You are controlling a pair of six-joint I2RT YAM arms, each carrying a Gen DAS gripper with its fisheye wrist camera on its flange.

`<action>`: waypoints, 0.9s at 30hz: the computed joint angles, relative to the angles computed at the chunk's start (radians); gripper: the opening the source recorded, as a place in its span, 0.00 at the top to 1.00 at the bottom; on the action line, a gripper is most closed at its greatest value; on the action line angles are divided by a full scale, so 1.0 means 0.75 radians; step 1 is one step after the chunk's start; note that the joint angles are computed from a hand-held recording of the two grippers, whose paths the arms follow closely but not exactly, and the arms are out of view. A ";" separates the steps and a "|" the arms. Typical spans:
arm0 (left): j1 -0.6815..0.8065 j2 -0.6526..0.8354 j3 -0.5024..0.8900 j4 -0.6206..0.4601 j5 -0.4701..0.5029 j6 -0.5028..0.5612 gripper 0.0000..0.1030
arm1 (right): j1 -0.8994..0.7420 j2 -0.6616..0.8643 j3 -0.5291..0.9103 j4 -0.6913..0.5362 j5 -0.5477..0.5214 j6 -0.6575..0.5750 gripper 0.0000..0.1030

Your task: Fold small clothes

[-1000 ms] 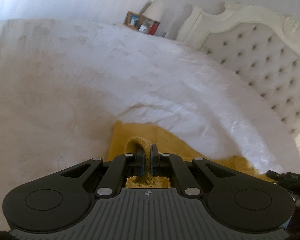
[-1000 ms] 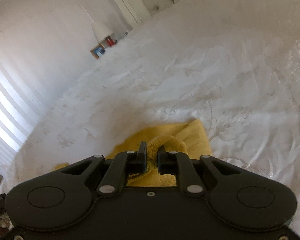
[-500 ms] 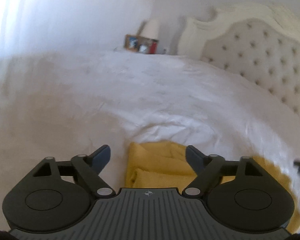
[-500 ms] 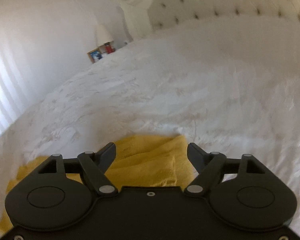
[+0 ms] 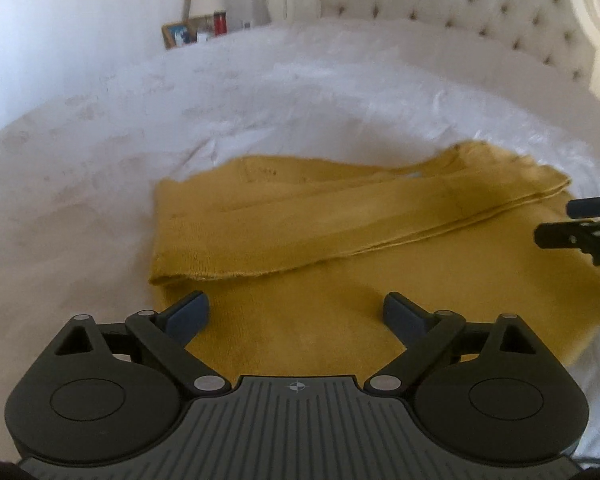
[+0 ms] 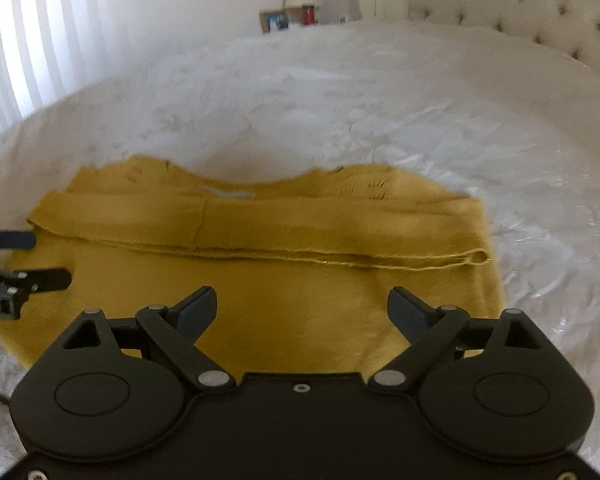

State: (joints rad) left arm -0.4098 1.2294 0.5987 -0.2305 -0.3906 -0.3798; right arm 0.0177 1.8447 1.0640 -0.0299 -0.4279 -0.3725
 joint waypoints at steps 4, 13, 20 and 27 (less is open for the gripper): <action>0.145 0.124 0.078 0.047 0.108 0.063 0.07 | 0.058 0.141 0.194 -0.118 0.104 0.012 0.09; 0.377 0.381 0.313 0.057 0.272 0.131 0.07 | 0.087 0.444 0.707 -0.409 0.134 0.185 0.05; 0.470 0.478 0.451 0.014 0.292 0.125 0.07 | 0.083 0.523 0.839 -0.397 0.190 0.286 0.06; 0.464 0.302 0.342 0.020 0.297 0.126 0.07 | 0.034 0.331 0.549 -0.199 0.124 0.240 0.06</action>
State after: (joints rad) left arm -0.0620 1.4557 0.8553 -0.2152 -0.1675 -0.2850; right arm 0.0433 2.0928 1.4761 -0.1794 -0.3348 -0.1922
